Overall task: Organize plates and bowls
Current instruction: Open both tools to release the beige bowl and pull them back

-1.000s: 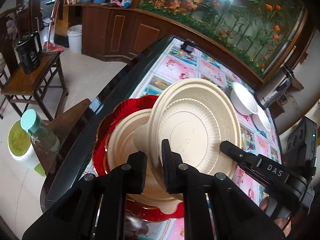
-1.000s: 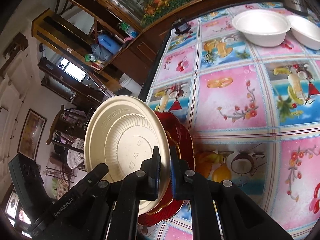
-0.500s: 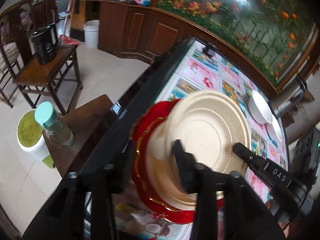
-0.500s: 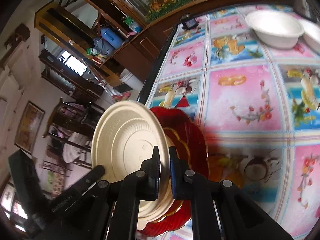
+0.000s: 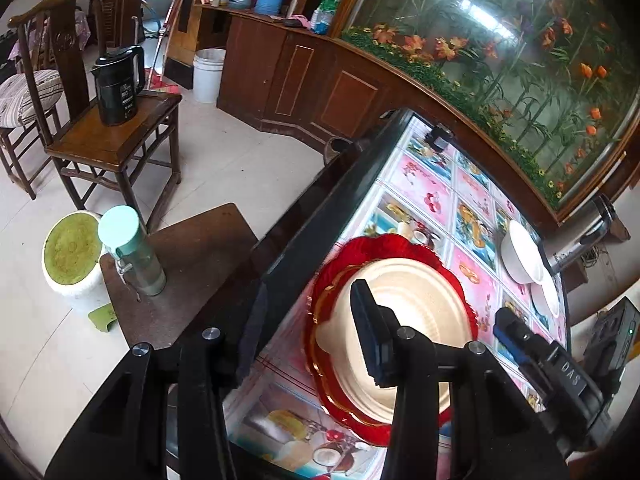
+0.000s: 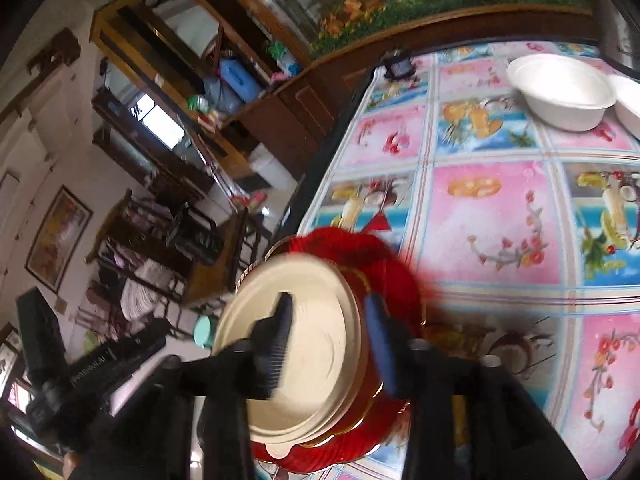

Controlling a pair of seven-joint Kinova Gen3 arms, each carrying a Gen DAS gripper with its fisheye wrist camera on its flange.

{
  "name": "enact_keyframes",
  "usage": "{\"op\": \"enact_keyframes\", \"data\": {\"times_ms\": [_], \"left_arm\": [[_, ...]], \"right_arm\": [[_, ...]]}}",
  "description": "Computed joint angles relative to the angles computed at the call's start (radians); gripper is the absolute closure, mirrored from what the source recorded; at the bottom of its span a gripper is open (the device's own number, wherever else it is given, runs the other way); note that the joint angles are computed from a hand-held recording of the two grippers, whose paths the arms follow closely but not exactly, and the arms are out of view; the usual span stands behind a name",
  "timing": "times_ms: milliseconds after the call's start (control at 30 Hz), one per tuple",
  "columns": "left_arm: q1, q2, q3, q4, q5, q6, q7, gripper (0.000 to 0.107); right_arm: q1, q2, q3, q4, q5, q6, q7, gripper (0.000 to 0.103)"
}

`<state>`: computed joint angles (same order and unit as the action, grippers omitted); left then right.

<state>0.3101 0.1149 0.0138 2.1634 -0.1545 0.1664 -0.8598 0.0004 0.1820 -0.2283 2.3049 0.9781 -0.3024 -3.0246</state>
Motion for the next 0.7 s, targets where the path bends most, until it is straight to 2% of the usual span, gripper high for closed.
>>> {"op": "enact_keyframes", "data": {"times_ms": [100, 233, 367, 467, 533, 700], "left_arm": [[0.019, -0.003, 0.005, -0.008, -0.013, 0.004, 0.007, 0.066], [0.089, 0.004, -0.008, -0.040, -0.079, 0.030, 0.070, 0.066], [0.131, 0.026, 0.017, -0.090, -0.114, 0.068, 0.096, 0.066], [0.188, 0.059, 0.026, -0.150, -0.158, 0.111, 0.128, 0.066], [0.194, 0.091, 0.066, -0.201, -0.136, 0.136, 0.097, 0.066], [0.281, 0.207, 0.097, -0.373, -0.136, 0.228, 0.048, 0.066]], "right_arm": [[0.051, -0.015, 0.007, 0.025, -0.024, -0.035, 0.026, 0.060], [0.087, -0.030, 0.096, 0.055, 0.024, -0.088, -0.017, 0.060], [0.180, -0.011, 0.164, 0.074, 0.112, -0.168, -0.093, 0.060], [0.239, 0.015, 0.205, 0.081, 0.158, -0.226, -0.116, 0.060], [0.283, 0.037, 0.228, 0.082, 0.194, -0.266, -0.134, 0.060], [0.390, 0.096, 0.279, 0.067, 0.284, -0.348, -0.169, 0.060]]}}
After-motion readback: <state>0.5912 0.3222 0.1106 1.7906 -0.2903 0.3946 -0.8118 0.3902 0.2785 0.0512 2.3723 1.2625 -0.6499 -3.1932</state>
